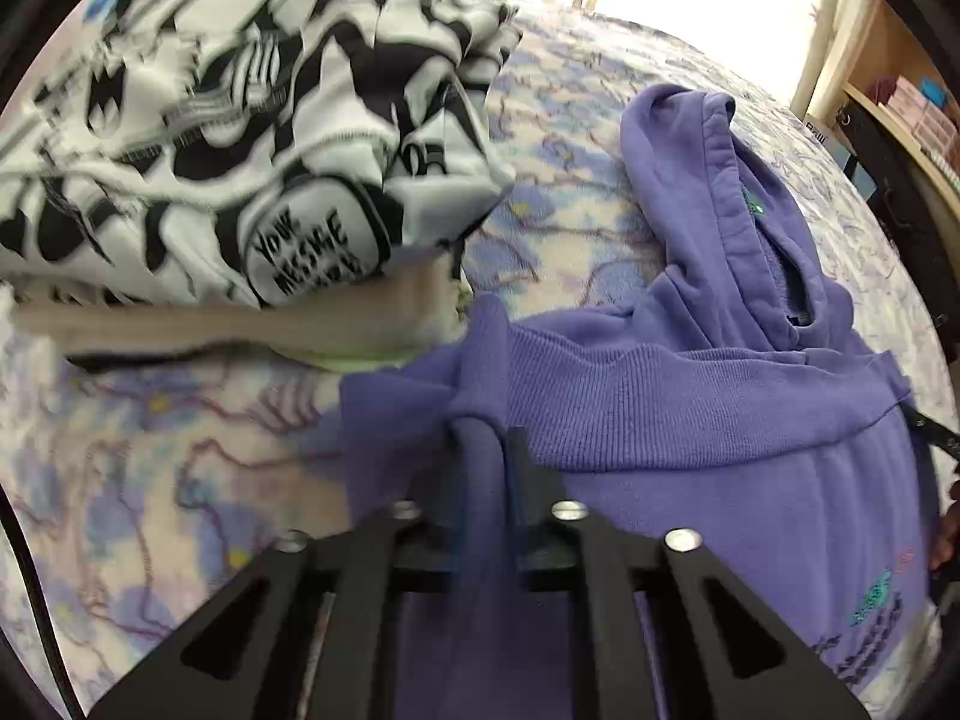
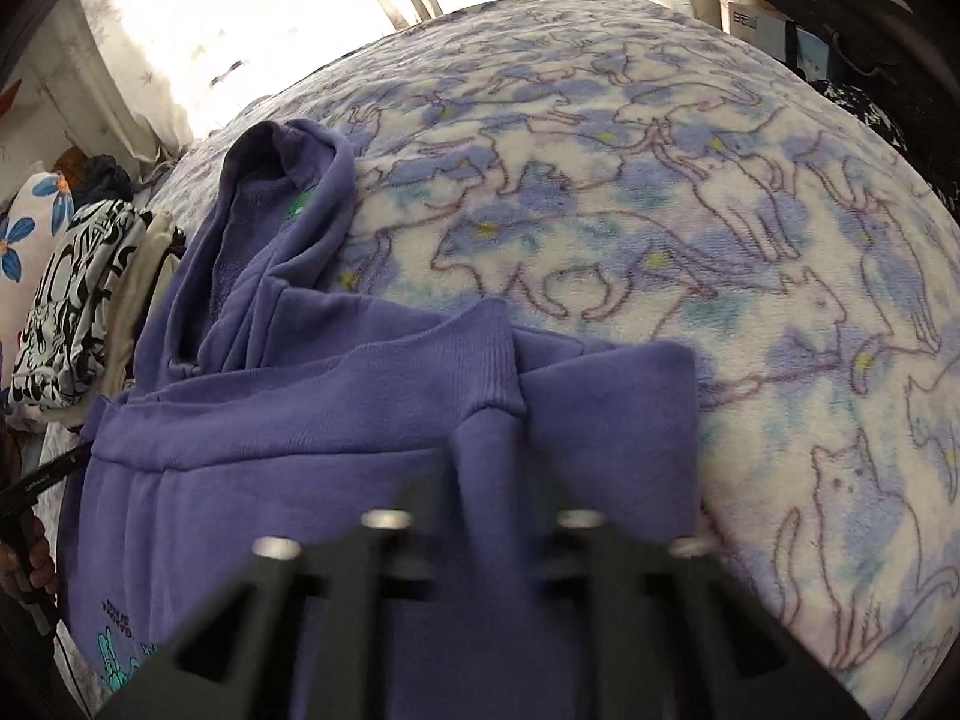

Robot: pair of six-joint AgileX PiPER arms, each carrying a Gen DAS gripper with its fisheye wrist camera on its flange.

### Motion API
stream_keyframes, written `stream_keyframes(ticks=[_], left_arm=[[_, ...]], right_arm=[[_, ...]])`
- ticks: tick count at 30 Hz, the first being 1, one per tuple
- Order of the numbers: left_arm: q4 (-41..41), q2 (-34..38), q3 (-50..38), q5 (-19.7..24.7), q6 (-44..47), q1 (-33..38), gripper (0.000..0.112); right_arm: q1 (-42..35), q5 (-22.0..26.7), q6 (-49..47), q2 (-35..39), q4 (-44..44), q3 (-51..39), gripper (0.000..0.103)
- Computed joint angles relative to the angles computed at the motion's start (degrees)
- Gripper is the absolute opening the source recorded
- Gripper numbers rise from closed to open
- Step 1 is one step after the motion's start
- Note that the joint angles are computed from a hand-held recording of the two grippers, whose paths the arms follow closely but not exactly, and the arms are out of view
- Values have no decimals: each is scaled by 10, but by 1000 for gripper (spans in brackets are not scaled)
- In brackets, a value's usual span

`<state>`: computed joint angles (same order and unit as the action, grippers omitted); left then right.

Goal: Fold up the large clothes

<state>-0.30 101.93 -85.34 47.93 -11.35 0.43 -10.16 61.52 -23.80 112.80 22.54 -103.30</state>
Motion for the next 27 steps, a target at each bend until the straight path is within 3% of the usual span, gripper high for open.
stream_keyframes(ticks=[2,5,10,15,19,22,24,27], left_arm=[[53,-23,21,-20,-46,-18,7],[80,-76,58,-56,-78,-24,7],[105,-105,63,-83,-114,-28,7],[126,-63,51,-95,-141,-25,7],[130,9,42,-83,-152,-22,8],[109,2,52,-96,-138,-13,12],[97,-5,46,-80,-124,-8,19],[119,-25,50,-59,-139,-11,28]], right_arm=[[3,-44,-23,-44,-2,51,7],[-29,-67,-60,-100,58,94,7],[-75,-57,-77,-130,128,79,7],[-39,-77,-25,-69,61,37,7],[-14,-41,55,17,-11,-3,8],[-34,-22,73,27,34,-20,11],[-30,8,99,30,10,-50,13],[-10,-4,97,-4,-35,-36,14]])
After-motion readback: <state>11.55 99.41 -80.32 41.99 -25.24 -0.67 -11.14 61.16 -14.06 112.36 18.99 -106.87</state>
